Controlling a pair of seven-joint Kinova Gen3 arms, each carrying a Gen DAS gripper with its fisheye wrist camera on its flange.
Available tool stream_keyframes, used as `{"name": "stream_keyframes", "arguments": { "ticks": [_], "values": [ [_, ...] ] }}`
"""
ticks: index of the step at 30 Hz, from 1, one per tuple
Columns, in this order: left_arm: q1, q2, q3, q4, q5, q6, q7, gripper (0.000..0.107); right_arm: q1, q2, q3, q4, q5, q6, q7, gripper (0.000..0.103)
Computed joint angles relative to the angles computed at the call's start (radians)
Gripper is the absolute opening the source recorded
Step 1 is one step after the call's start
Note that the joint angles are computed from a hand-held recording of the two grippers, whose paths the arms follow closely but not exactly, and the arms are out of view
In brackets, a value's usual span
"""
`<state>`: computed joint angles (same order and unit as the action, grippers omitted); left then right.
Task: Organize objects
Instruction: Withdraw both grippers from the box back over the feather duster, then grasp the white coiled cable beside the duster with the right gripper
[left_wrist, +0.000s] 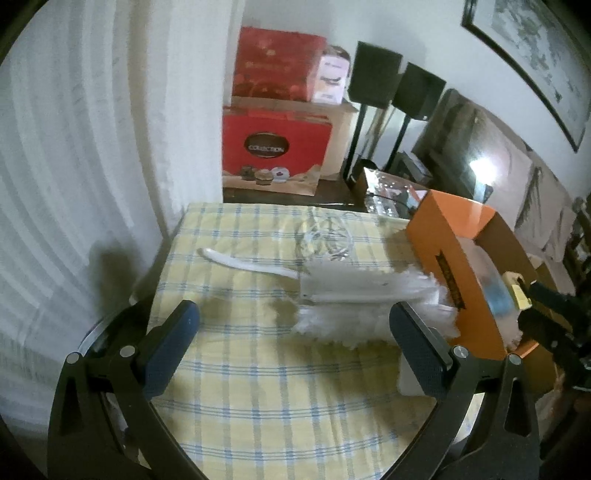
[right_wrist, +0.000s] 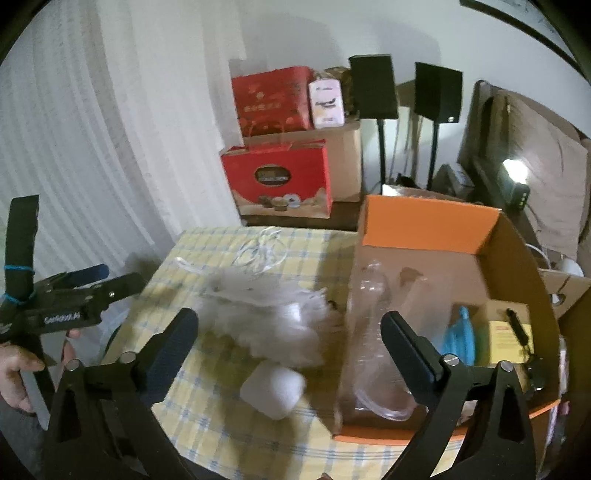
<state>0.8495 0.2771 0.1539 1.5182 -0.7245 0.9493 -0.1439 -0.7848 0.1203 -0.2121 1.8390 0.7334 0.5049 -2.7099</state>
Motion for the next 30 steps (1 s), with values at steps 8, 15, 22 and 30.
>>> {"name": "stream_keyframes", "arguments": {
  "ticks": [8,15,22,30],
  "values": [
    [-0.040,-0.026,-0.002,0.061,0.006,-0.056,0.016,0.102,-0.029,0.055,0.000,-0.035,-0.064,-0.003,0.095,0.075],
    [-0.059,-0.027,0.002,0.097,0.017,-0.105,0.009,0.102,-0.054,0.102,0.029,-0.071,-0.132,-0.005,0.167,0.070],
    [-0.061,-0.005,-0.009,0.114,0.036,-0.132,-0.005,0.102,-0.054,0.145,0.056,-0.144,-0.193,-0.002,0.240,0.070],
    [-0.083,-0.005,-0.026,0.145,0.059,-0.183,-0.007,0.102,0.005,0.263,0.061,-0.325,-0.376,0.030,0.424,0.070]
  ]
}}
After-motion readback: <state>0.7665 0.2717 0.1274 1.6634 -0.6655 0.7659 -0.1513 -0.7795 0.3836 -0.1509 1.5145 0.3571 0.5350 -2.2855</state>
